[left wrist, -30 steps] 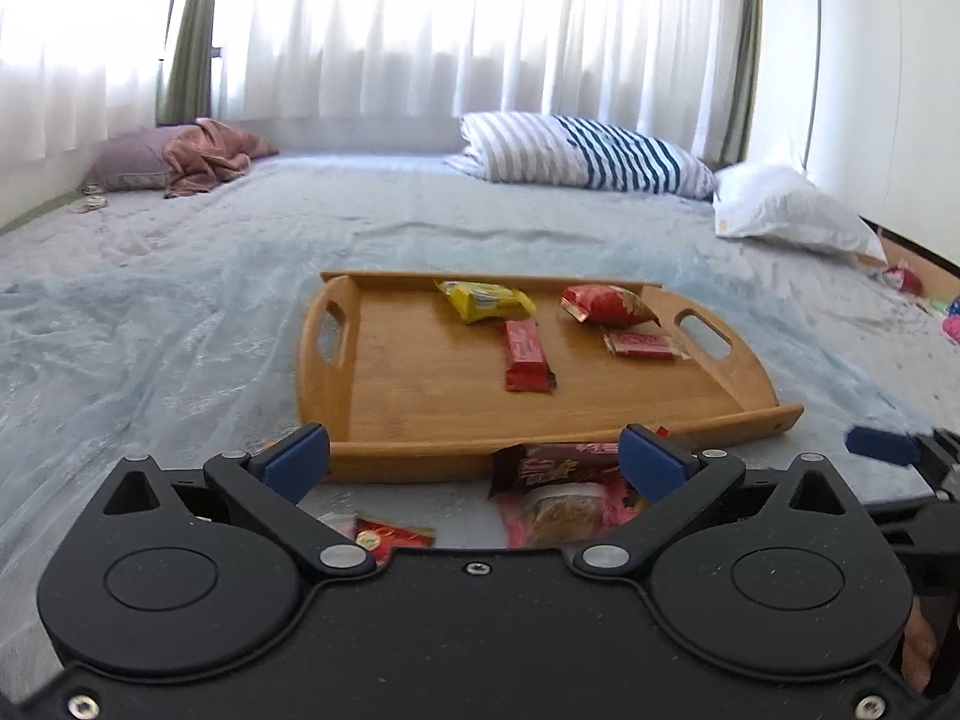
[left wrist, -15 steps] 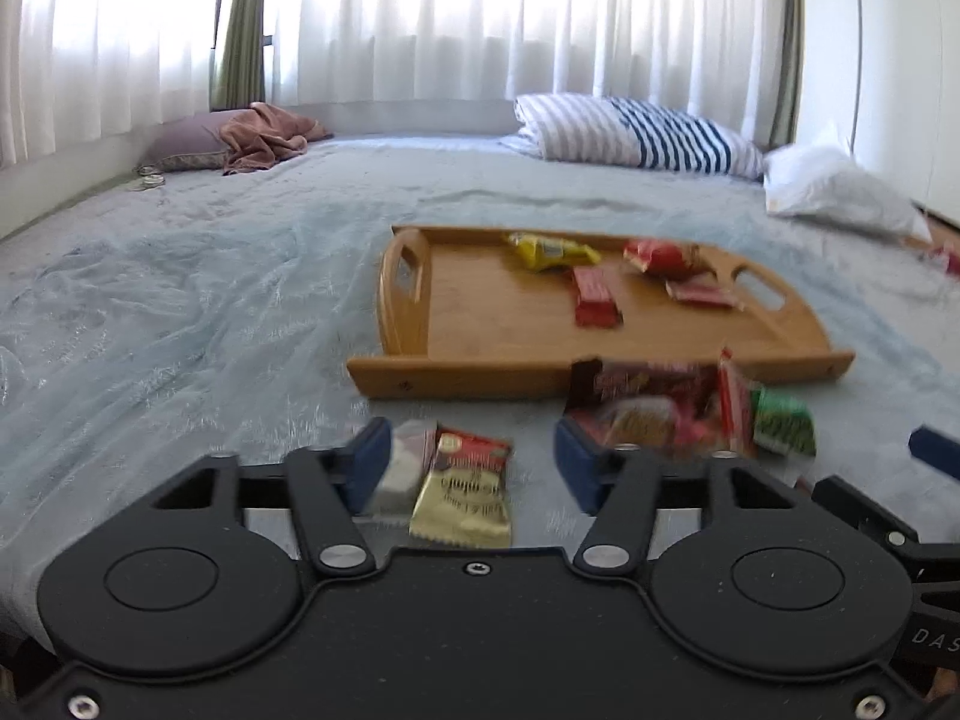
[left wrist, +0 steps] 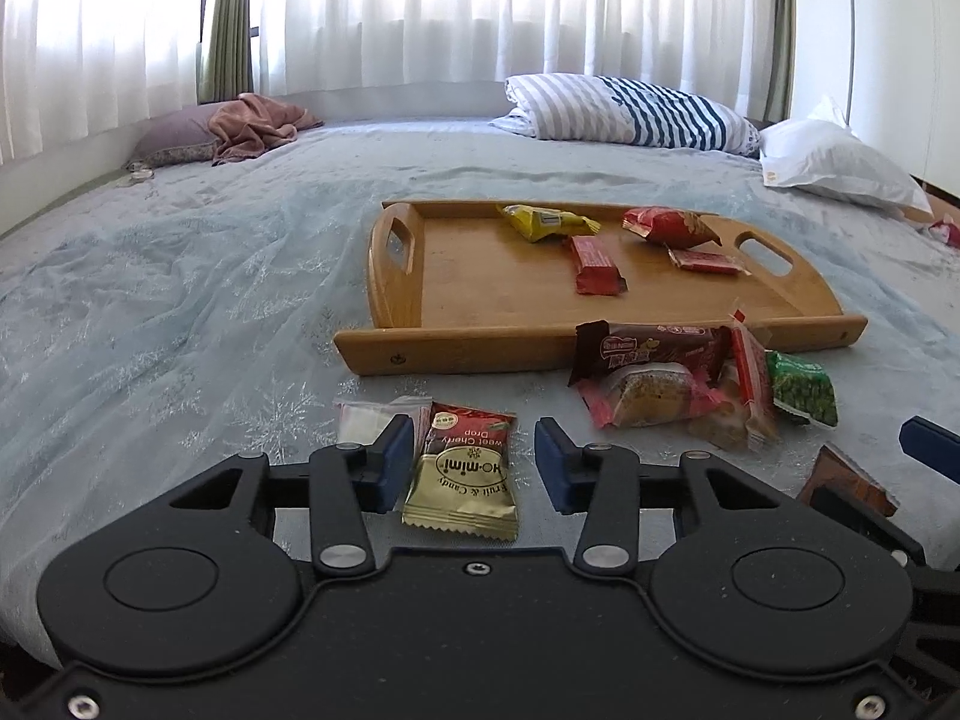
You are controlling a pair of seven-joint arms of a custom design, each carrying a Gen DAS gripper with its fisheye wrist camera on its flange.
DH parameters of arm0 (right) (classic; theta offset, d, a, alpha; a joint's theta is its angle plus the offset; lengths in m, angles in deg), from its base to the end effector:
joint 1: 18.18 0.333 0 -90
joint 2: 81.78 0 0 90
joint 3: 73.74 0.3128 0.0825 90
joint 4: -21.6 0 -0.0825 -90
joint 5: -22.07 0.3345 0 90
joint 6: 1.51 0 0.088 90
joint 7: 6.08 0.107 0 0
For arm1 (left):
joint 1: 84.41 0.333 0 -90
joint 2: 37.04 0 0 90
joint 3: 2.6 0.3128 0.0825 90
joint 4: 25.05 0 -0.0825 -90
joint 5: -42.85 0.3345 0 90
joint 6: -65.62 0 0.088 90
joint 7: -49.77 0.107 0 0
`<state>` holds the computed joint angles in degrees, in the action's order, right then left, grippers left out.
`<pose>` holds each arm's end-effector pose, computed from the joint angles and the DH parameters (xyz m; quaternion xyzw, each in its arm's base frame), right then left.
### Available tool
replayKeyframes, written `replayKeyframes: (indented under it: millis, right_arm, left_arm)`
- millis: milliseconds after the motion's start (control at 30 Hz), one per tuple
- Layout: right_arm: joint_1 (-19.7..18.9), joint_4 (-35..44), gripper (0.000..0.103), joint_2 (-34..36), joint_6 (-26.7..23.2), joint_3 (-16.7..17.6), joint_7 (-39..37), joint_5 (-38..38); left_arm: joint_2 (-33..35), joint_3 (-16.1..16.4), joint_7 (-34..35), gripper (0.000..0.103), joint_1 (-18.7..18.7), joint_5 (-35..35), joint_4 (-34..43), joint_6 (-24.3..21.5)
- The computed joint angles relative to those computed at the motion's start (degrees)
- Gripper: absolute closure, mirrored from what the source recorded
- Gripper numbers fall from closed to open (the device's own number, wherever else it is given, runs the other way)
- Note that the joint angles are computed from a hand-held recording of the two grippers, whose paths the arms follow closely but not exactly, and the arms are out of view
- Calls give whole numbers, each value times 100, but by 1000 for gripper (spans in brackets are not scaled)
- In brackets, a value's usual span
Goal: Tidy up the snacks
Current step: 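Move the left tool toward the gold packet while the right tool approaches the brown bag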
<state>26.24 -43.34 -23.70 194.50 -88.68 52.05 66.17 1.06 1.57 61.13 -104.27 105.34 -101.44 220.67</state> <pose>0.6430 0.3830 0.3696 -0.6834 0.4237 -0.3639 0.4701 0.6851 -0.2402 0.4231 -0.6801 0.5521 -0.3059 0.3728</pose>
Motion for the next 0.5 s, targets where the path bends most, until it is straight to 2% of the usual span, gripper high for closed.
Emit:
replayKeyframes:
  millis: [133, 233, 300, 367, 400, 500]
  right_arm:
    - [-63, -92, 25, -62, 44, 190, -110, -108]
    - [-108, -118, 25, -80, 61, 308, -251, -151]
    - [-115, -131, 25, -92, 37, 331, -305, -134]
    - [-57, -123, 25, -77, -18, 222, -284, -63]
    - [12, -107, 25, -53, -80, 85, -234, -8]
    - [141, -123, 27, -20, -209, -209, -4, 5]
  left_arm:
    - [102, 41, 11, 51, -19, 49, 126, 7]
    - [184, 28, 157, 50, -27, 1, 251, -65]
    - [149, -63, 293, 52, 70, -104, 189, 142]
    - [113, -315, 617, 52, 326, -468, 57, 584]
    - [86, -341, 676, 52, 366, -585, -17, 733]
    - [44, -69, 576, 52, 127, -528, -43, 609]
